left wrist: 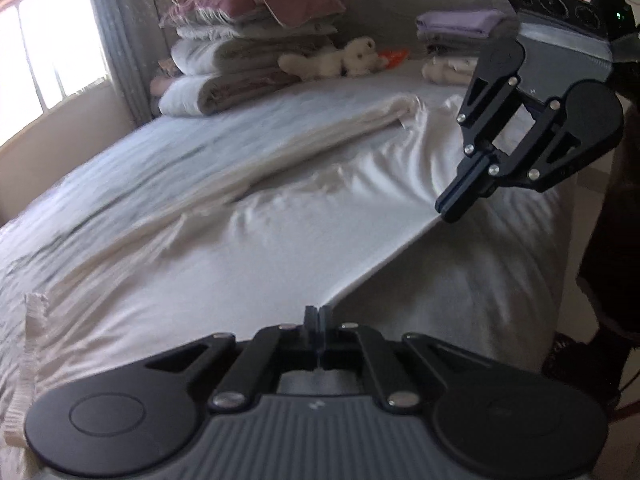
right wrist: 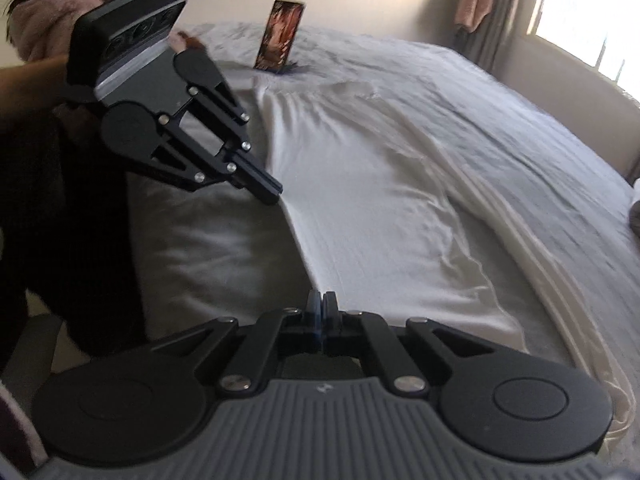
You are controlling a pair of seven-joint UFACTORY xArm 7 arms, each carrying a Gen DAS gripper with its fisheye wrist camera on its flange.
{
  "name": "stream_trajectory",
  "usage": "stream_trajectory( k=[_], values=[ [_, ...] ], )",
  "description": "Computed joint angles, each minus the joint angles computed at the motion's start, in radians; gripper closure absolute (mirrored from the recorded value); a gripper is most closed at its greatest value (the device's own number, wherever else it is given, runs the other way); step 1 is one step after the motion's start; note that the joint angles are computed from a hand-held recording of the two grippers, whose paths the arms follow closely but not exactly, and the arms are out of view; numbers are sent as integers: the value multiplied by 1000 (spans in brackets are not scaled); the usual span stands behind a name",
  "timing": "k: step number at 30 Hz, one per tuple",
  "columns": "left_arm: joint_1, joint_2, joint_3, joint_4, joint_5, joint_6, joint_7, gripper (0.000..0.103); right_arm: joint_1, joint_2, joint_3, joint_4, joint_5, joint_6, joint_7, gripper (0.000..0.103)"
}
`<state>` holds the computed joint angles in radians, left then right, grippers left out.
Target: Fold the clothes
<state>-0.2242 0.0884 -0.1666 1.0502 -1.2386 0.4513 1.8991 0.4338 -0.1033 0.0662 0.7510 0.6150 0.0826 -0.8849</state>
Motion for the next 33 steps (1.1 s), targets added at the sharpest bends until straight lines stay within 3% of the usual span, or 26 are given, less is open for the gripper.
stream_trajectory(
  k=[2, 5, 10, 13, 14, 16, 17, 24, 27, 28, 33],
  values=[
    [1, -1, 2, -1, 20, 6, -17, 103, -24, -1, 21, -5, -79, 26, 57, 102],
    [4, -6, 6, -2, 39, 20, -42, 103, 5, -9, -2, 6, -10, 70, 2, 103],
    [4, 3, 5, 7, 96, 26, -115, 101, -20, -1, 18, 7, -44, 81, 60, 102],
    [13, -2, 12, 15, 144, 62, -183, 90, -13, -12, 2, 24, 36, 131, 21, 99],
    [16, -3, 15, 19, 159, 70, -211, 78, -10, -15, -1, 26, 70, 126, -1, 97],
    [24, -4, 22, 25, 170, 72, -270, 64, -5, -16, 0, 26, 121, 99, -32, 94],
    [28, -3, 25, 29, 172, 67, -305, 63, -4, -15, 5, 23, 131, 75, -36, 92],
    [53, 42, 37, 74, 239, -96, -721, 62, 38, 48, 22, 65, 218, -51, -134, 89],
    [67, 67, 33, 91, 273, -160, -902, 60, 31, 88, 51, 111, 289, -62, -209, 78],
    [68, 75, 33, 92, 299, -190, -968, 59, 23, 104, 66, 129, 310, -64, -230, 72],
    [56, 116, 60, 93, 464, -315, -1290, 56, -29, 191, 147, 216, 361, -79, -293, 72]
  ],
)
